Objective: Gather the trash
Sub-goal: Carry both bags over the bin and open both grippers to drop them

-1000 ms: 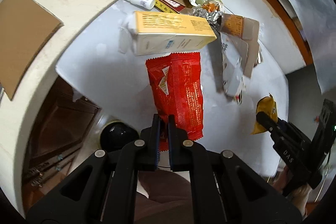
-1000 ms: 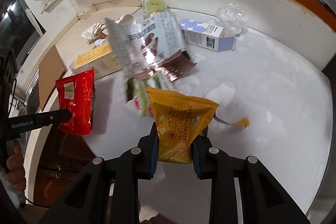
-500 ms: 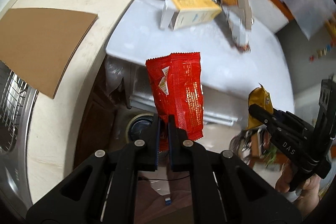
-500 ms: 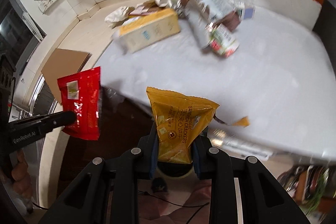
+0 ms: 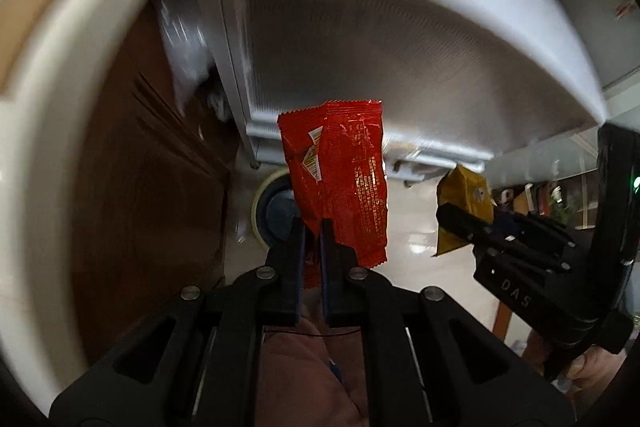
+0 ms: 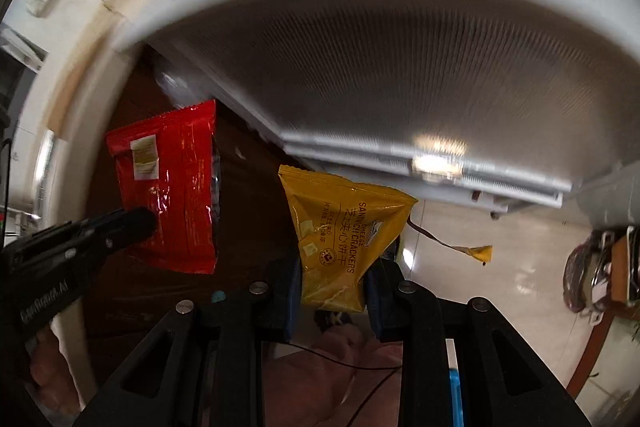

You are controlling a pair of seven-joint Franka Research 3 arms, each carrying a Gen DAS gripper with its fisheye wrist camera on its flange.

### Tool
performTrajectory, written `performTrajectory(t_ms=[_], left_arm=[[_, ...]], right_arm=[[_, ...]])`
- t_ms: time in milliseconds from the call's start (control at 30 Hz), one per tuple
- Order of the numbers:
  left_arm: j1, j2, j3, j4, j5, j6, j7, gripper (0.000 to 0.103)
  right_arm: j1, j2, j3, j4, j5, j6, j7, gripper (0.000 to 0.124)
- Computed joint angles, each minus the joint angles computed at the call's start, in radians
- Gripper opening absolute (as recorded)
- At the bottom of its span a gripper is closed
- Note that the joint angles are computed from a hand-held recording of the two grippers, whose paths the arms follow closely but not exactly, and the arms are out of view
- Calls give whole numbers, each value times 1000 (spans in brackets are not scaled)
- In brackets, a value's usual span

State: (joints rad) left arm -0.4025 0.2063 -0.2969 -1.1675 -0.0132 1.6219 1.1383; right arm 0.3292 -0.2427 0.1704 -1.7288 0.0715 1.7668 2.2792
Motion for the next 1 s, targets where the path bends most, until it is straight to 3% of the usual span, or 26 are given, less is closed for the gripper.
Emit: performTrajectory(t_ms=[100, 267, 467, 600, 733, 800, 833, 867, 1000], left_arm=[[9, -59, -1, -233, -32, 107, -26, 4], [16, -66, -5, -496, -52, 262, -59, 4], [8, 29, -9, -627, 5, 433, -88, 4], [16, 105, -10, -640, 22, 484, -72, 6], [24, 148, -8, -642, 44, 498, -58, 15], [26, 169, -6, -622, 54, 492, -52, 32], [29, 166, -7, -627, 52, 492, -50, 49], [29, 165, -5, -626, 61, 486, -55, 58], [32, 161, 0, -615, 74, 456, -70, 64]], right_arm=[[1, -32, -9, -166, 25, 88, -27, 27], [6, -2, -24, -389, 94, 275, -100, 27], [24, 137, -32, -535, 154, 486, -193, 31], [41, 249, -35, -548, 154, 593, -212, 39], [59, 307, -39, -563, 186, 668, -219, 55], [63, 314, -41, -576, 198, 698, -232, 59], [65, 317, -42, -576, 197, 704, -233, 61], [67, 322, -44, -573, 197, 708, -234, 63], [58, 304, -58, -578, 188, 696, -223, 63]])
